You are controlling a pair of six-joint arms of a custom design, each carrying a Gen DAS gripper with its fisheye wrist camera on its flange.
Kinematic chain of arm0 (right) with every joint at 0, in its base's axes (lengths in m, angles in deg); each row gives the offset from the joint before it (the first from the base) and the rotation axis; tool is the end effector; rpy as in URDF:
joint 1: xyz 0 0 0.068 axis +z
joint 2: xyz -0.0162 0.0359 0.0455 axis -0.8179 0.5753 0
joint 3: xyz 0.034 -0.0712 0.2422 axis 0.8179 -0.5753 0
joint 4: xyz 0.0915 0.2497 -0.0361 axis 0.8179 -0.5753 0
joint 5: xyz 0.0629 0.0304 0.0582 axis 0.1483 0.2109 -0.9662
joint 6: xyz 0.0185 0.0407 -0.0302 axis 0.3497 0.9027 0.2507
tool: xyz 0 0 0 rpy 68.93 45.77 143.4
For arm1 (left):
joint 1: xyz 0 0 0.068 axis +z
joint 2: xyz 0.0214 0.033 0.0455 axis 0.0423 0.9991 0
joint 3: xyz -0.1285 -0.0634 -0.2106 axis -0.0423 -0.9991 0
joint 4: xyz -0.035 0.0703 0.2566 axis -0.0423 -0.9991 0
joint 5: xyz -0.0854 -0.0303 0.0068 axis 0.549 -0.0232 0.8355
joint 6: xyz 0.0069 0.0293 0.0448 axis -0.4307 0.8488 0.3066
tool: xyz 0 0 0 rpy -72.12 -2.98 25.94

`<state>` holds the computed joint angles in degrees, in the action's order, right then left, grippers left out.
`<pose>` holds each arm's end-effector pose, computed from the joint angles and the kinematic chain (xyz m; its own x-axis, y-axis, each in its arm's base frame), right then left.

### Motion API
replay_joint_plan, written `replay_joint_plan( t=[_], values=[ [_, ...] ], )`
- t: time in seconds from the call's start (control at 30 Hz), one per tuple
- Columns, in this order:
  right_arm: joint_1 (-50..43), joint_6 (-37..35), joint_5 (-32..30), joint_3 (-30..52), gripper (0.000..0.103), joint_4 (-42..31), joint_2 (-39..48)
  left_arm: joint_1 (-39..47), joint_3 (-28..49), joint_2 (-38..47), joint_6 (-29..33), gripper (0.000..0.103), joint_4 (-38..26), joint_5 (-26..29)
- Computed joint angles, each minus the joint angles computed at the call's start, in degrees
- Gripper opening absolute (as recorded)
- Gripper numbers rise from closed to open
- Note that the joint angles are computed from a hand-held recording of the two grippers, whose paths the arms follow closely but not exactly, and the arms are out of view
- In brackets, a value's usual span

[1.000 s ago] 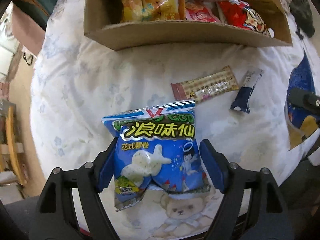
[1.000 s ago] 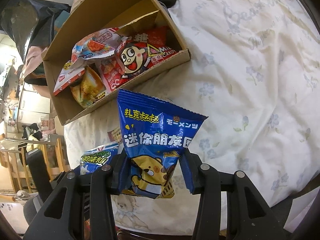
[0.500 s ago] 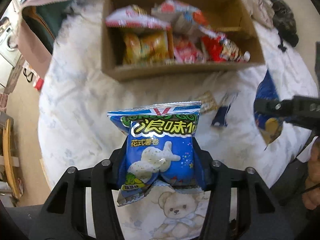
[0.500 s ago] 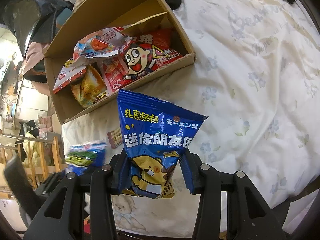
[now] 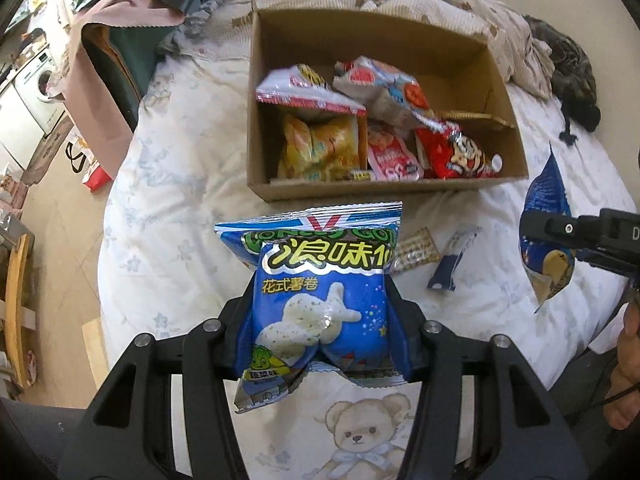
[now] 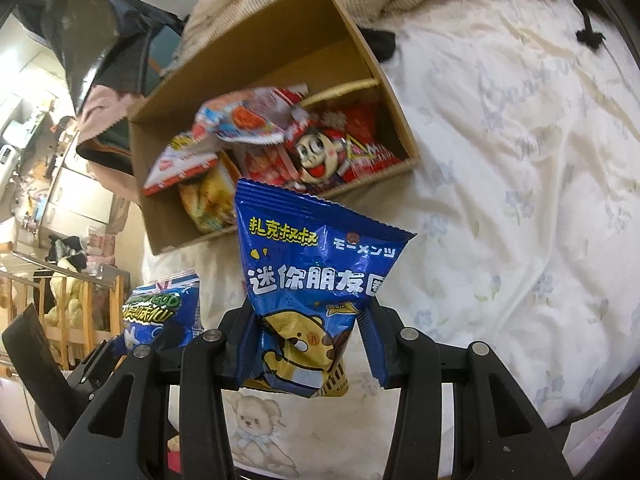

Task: Organize snacks
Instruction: 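Carry the blue chips bag and blue mini bag over the box with both grippers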

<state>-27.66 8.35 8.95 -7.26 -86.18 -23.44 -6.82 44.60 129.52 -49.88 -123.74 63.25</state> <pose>0.1834 0.0975 0.2675 -0.8291 0.4824 -0.2826 0.3004 0.8107 0.5025 0.2372 -0.0432 0.3085 -0.8306 0.2814 -0.4806 0.3417 0.9389 -0.0407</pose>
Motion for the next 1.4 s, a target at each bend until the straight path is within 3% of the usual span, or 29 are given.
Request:
replay_joint_plan(
  t=[0.17, 0.5, 0.67, 0.8, 1.0, 1.4],
  values=[
    [-0.14, -0.49, 0.41, 1.02, 0.047, 0.35, -1.21, 1.77, 3.6, 0.63, -1.44, 0.05, -0.91, 1.99],
    [-3.38, -4.94, 3.21, 5.15, 0.047, 1.34, -3.28, 5.09, 20.13, 10.75, -1.28, 0.05, -3.9, 4.18],
    [-8.16, -9.31, 2.01, 8.72, 0.047, 2.69, 0.17, 4.48, 27.39, 16.65, 0.37, 0.05, -3.48, 2.24],
    [-11.99, -12.85, -2.68, 10.99, 0.047, 3.56, 4.19, 4.33, 33.46, 21.17, 0.58, 0.05, -3.37, 1.73],
    [-12.64, -17.57, -1.29, 15.88, 0.047, 4.77, 12.6, 1.29, 41.49, 29.06, -0.23, 0.05, -2.9, -0.11],
    [-15.14, -23.04, 0.4, 21.38, 0.048, 7.37, 26.11, -4.67, 40.42, 34.58, -3.02, 0.05, 2.73, 2.13]
  ],
)
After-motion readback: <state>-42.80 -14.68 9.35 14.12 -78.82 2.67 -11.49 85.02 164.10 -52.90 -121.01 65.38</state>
